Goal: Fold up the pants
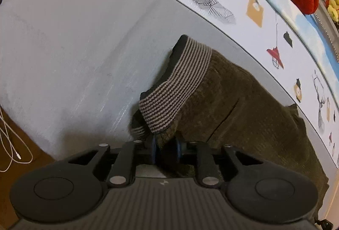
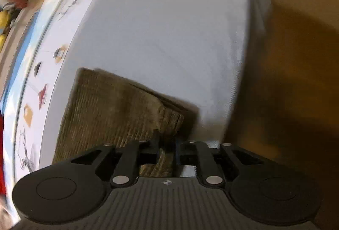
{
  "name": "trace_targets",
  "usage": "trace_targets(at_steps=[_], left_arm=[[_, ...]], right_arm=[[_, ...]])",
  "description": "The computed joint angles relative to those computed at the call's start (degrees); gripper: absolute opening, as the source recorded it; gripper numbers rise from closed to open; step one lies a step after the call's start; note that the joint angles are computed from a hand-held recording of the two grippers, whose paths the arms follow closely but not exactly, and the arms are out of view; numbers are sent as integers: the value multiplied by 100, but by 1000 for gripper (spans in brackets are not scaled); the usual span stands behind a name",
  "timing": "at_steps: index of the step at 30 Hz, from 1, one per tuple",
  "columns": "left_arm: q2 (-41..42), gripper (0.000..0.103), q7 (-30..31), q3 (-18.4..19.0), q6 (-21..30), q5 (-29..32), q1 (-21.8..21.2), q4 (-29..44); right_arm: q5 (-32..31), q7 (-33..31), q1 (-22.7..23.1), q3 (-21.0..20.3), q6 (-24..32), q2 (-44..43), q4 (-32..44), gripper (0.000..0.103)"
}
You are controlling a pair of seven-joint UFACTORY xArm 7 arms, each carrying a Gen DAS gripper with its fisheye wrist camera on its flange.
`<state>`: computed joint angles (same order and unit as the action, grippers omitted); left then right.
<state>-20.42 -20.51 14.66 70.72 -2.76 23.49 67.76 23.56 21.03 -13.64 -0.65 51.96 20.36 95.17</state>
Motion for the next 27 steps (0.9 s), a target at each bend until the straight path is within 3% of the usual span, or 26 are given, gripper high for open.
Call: trace_targets(at_steps=[2,5,6,9,11,13,15,17,18,21,23,25,27], left_arm=[[-89,36,-133,-61,-80,202,73,-14],[-402,36,-420,-301,-726,739,169,-212],[-510,36,-387,-402,-998,991,159,-290],[-679,36,59,-419,-1690,1096,-102,-456],[-626,36,440,-399,-1805,1032,-282,-448],[-498,36,708,-402,-1602,1027,-348,-355],[-284,33,873,-431,-1156,1122,-326,-234],[116,28,817,-598,-239,1566,-196,72],[225,29,819,-667,-13,1637,-121,130],[85,29,777,-512,-290,1535,-223,73],[-101,29,632,-499,-815,1537,-207,-62],[-112,37,480,-508,-1154,1555,-176,-78],[-77,60,398,-475,-1308,1437,-182,-55]], right_arm=[[-556,-3,203,-116,-325,-128,-68,24],[-1852,433,611,-403,-819,-320,-235,29],[-1987,441,705,-480,-1105,-399,-349,30],[-1302,-440,371,0,-1937,-471,-558,30],[-590,-1357,180,324,-1793,-423,-474,31],[-54,-1974,107,491,-1207,-262,-202,31],[-39,-2132,228,445,-796,-115,19,31],[-254,-2095,417,353,-634,11,222,31],[-322,-2095,470,324,-604,38,300,31],[-385,-2057,608,319,-703,26,356,31],[-321,-2093,698,391,-835,-19,370,31],[-280,-2127,817,473,-897,95,632,31],[-135,-2289,929,626,-1043,108,753,31]])
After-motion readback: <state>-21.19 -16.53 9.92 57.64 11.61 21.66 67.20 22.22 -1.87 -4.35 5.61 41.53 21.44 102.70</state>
